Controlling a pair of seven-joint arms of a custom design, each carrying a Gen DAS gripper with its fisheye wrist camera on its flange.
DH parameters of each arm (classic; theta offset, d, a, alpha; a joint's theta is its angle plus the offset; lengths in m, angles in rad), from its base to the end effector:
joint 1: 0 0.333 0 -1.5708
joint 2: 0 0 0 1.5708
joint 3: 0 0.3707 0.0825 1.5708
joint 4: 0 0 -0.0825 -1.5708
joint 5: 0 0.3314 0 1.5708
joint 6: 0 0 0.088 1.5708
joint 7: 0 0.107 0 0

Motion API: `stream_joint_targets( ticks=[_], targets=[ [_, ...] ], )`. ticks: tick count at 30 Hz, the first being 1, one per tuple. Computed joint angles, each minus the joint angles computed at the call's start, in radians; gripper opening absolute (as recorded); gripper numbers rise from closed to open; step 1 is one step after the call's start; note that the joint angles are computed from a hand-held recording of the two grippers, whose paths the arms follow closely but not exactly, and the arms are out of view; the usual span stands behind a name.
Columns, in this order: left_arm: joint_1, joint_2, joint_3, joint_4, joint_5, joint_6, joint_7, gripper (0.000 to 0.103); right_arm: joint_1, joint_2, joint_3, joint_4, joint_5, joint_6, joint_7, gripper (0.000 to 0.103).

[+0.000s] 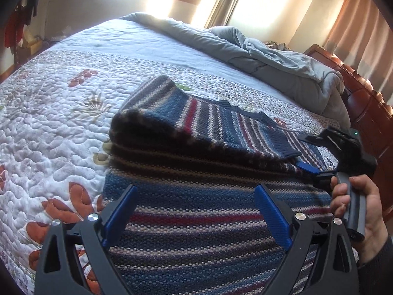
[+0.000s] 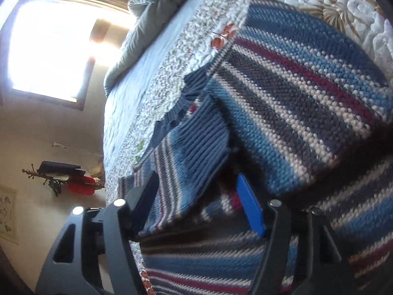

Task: Fold small clothes
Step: 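Grasp the sweater's side edge with the right tool and fold it over, then press the folded side down with the right tool, holding it in place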

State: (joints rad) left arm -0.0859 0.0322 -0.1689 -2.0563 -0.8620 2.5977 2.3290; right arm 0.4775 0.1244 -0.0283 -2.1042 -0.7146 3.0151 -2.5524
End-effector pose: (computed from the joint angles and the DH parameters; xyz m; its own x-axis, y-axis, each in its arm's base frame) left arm 0.5351 -0.1224 0.5521 -0.4500 -0.8310 0.3271 -0.7663 0.1712 -0.6193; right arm 0.4898 0.2907 0.5256 -0.5648 -0.4092 -0.7166 -0.4503 0.8805 -0.1480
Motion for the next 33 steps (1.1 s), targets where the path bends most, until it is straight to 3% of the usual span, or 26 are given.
stream_joint_targets(
  ticks=[5, 6, 7, 8, 9, 19, 26, 33],
  targets=[
    [-0.005, -0.001, -0.003, -0.004, 0.004, 0.013, 0.004, 0.095, -0.009, 0.029, -0.012, 0.018, 0.012, 0.007, -0.024, 0.056],
    [-0.006, 0.001, -0.003, -0.003, 0.007, 0.012, 0.002, 0.095, -0.027, 0.036, 0.007, 0.028, 0.063, -0.002, -0.094, 0.044],
    [-0.006, 0.002, -0.004, -0.003, 0.010, 0.013, 0.001, 0.095, -0.040, 0.045, 0.020, 0.037, 0.110, -0.003, -0.154, 0.022],
    [-0.009, 0.002, -0.006, -0.005, 0.015, 0.018, 0.001, 0.095, -0.050, 0.048, 0.032, 0.041, 0.154, -0.011, -0.215, 0.010],
    [-0.011, 0.001, -0.008, -0.007, 0.018, 0.022, 0.003, 0.095, -0.042, 0.046, 0.025, 0.056, 0.166, -0.048, -0.247, 0.007],
    [-0.030, -0.007, -0.016, -0.029, 0.022, 0.055, 0.020, 0.095, -0.052, 0.021, 0.040, 0.255, 0.186, -0.347, -0.576, 0.007],
    [-0.040, -0.006, -0.019, -0.036, 0.030, 0.068, 0.025, 0.095, -0.091, -0.042, 0.062, 0.208, 0.165, -0.387, -0.609, 0.007],
    [-0.045, -0.007, -0.020, -0.041, 0.040, 0.073, 0.022, 0.095, -0.130, -0.084, 0.077, 0.039, 0.148, -0.294, -0.497, 0.007]
  ],
)
